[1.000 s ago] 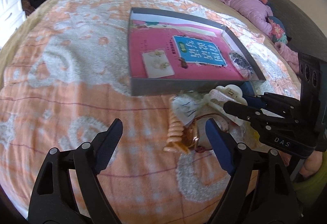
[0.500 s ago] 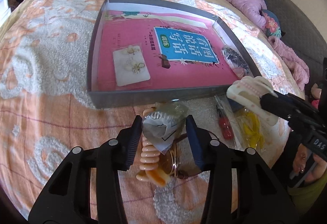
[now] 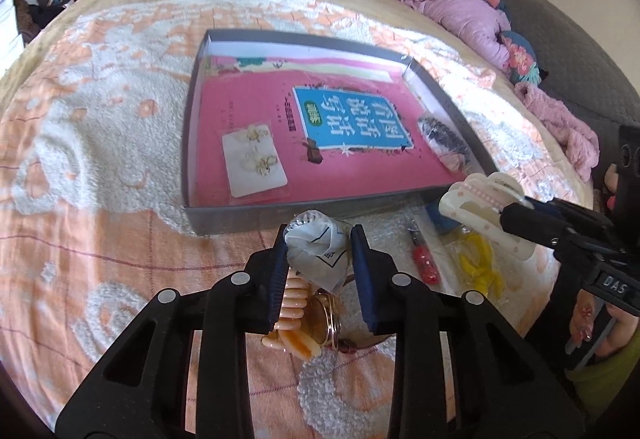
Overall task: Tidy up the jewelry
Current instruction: 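Carry both items over the grey box and lower them inside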
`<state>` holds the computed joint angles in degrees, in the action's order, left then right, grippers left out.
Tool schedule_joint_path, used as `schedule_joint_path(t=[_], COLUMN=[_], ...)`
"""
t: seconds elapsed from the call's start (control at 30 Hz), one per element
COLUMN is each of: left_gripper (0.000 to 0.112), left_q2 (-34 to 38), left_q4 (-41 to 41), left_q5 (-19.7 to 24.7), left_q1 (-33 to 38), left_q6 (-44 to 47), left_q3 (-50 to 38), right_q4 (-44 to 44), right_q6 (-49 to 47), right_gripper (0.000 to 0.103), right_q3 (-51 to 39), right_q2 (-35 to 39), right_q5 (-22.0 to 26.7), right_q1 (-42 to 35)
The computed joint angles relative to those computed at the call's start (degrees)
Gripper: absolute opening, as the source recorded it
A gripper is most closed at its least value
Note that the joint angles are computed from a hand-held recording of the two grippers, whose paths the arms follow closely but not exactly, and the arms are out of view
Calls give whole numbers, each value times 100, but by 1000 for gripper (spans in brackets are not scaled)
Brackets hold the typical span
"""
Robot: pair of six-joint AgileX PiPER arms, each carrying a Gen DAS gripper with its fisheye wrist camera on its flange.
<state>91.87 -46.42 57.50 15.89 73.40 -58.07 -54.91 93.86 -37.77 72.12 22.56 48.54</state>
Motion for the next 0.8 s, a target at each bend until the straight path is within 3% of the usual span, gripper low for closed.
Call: schedule_joint_path(t=[0.37, 0.8], left_gripper=[22, 22], left_q2=[-232, -71], left_q4=[-316, -423], left_q5=[753, 736], left_q1=[757, 766], left_q6=[84, -272], left_q3=[-404, -1081], right_q4=[-14, 84], right_q6=[-22, -698], right_gripper=[21, 21], right_q3=[-77, -610], right_q2=[-195, -151], right_q5=[155, 211], right_q1=[215, 29])
